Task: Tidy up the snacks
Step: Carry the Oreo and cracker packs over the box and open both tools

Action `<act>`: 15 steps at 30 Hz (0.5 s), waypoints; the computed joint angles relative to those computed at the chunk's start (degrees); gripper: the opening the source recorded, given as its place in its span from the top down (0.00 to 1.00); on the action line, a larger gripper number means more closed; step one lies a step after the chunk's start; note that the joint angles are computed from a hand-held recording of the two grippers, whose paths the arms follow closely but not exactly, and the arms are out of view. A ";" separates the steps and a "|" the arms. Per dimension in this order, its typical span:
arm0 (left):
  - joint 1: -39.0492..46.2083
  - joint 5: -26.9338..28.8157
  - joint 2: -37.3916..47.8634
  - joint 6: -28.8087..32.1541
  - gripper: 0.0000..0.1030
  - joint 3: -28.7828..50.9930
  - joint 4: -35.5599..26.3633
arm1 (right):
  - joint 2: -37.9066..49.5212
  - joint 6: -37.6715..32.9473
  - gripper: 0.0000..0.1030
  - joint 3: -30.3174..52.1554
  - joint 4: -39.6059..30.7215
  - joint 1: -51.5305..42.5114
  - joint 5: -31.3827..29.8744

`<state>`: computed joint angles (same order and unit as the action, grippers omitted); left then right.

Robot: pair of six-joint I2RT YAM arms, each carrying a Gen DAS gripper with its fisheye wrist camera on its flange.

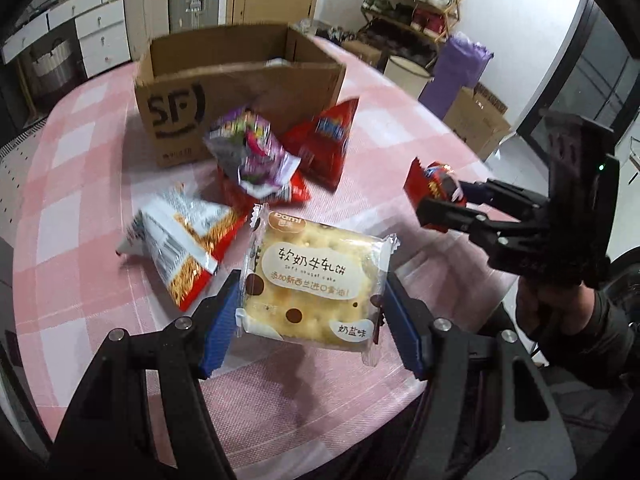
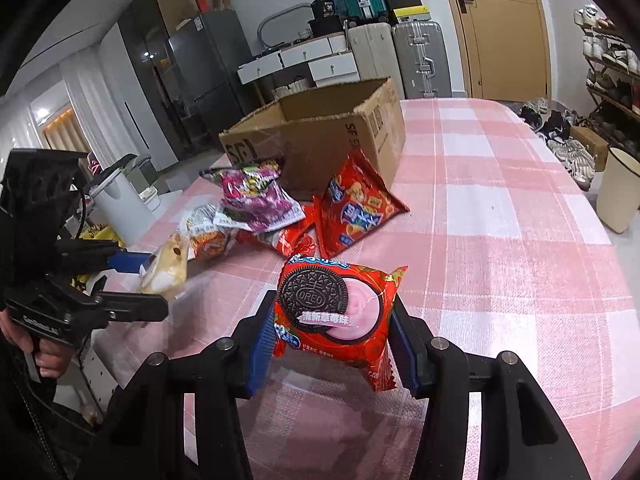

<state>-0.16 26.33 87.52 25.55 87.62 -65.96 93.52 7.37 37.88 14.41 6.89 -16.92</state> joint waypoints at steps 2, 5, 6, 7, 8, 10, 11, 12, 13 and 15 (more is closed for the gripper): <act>0.42 0.00 -0.31 -1.51 0.37 0.95 -0.12 | -1.27 0.99 0.50 0.26 -0.23 -0.75 -1.91; -0.26 1.03 1.18 -4.13 0.37 3.85 -0.46 | -3.76 1.57 0.50 0.43 -0.32 -0.96 -2.73; -0.31 1.12 1.48 -4.56 0.37 4.94 -0.79 | -4.27 1.42 0.50 0.87 -0.88 -0.88 -2.82; -0.49 1.21 1.75 -4.82 0.37 5.98 -1.19 | -4.75 1.21 0.50 1.44 -1.48 -0.74 -2.80; -1.02 0.92 2.13 -5.41 0.37 6.54 -0.77 | -5.01 1.04 0.50 2.08 -2.00 -0.64 -2.79; -1.86 -0.35 1.87 -6.05 0.37 7.42 -0.21 | -5.30 0.85 0.50 3.73 -3.25 -0.57 -3.32; -2.16 -0.98 1.85 -6.49 0.37 8.31 -0.12 | -5.34 0.78 0.50 4.36 -3.63 -0.50 -3.41; -2.20 -1.07 2.09 -6.62 0.37 9.21 -0.36 | -5.27 0.65 0.50 5.05 -4.03 -0.43 -3.51; -2.15 -0.96 2.27 -6.67 0.37 10.17 -0.75 | -5.10 0.55 0.50 5.84 -4.53 -0.29 -3.63; -1.96 -0.81 2.66 -6.83 0.37 12.13 -1.27 | -4.57 0.61 0.50 7.36 -5.10 -0.08 -3.80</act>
<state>-2.12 25.52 90.18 18.72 99.75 -67.23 88.95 7.98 45.24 9.31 6.82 -20.71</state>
